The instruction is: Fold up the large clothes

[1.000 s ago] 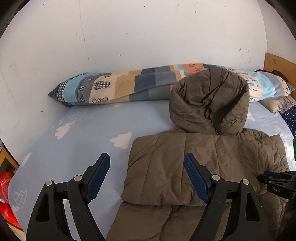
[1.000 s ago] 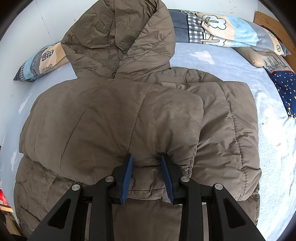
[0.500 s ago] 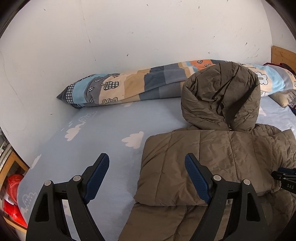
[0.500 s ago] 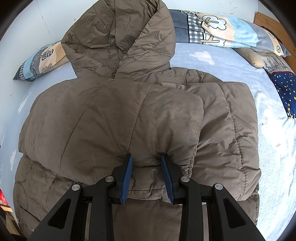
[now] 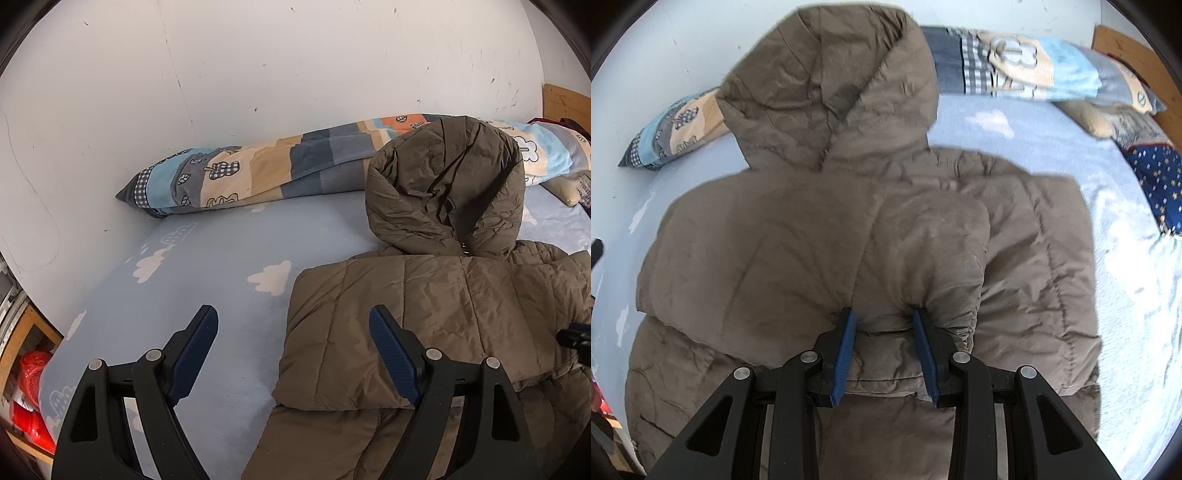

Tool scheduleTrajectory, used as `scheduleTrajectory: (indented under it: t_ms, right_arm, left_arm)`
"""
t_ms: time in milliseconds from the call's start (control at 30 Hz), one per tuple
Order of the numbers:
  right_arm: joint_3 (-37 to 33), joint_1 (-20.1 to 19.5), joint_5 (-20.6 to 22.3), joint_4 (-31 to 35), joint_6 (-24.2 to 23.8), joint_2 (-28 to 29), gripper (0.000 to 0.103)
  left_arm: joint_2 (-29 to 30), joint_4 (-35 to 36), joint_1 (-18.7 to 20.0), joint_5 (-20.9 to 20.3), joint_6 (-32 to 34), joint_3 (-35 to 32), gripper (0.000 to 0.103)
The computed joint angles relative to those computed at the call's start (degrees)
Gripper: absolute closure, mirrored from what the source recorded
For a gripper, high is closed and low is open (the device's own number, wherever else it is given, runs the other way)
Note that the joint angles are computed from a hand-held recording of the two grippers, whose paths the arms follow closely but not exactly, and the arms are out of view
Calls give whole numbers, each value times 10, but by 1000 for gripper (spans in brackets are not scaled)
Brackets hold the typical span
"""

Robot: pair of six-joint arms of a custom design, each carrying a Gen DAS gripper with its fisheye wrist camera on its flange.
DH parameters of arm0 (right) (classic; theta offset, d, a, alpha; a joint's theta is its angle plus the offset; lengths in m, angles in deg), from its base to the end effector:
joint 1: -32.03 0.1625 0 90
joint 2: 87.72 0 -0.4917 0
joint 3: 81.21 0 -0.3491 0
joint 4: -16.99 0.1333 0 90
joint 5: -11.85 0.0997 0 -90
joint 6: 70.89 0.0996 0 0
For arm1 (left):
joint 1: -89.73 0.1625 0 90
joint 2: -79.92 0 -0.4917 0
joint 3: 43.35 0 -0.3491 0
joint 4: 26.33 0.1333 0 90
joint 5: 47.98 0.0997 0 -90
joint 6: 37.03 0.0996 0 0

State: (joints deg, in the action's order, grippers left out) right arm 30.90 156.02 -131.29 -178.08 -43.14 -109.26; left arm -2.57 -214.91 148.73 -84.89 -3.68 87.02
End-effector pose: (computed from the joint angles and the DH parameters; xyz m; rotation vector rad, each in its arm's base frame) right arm 0.3605 -0.4388 -0.0389 -0.0212 -2.3332 0.8518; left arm -0.0275 -0.4593 0.4303 0.6757 1.9781 -0.9427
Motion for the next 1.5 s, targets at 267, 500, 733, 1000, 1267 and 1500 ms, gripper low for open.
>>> scheduleTrajectory:
  t_ms: [267, 500, 733, 1000, 1267, 1500]
  right_arm:
    - [-5, 20, 3, -96, -75, 13, 65]
    - [-4, 0, 43, -65, -50, 12, 65]
    - [-4, -9, 57, -41, -36, 14, 62]
    - [-4, -10, 61, -37, -38, 12, 60]
    - [6, 7, 53, -74, -53, 1, 54]
    - [30, 28, 44, -143, -77, -28, 50]
  left_arm:
    - [10, -14, 3, 5, 12, 2, 20]
    - [28, -14, 18, 9, 16, 2, 20]
    - [48, 13, 39, 8, -2, -5, 20]
    - [47, 10, 38, 4, -2, -4, 20]
    - [40, 10, 31, -1, -3, -3, 20]
    - [29, 22, 24, -9, -14, -10, 20]
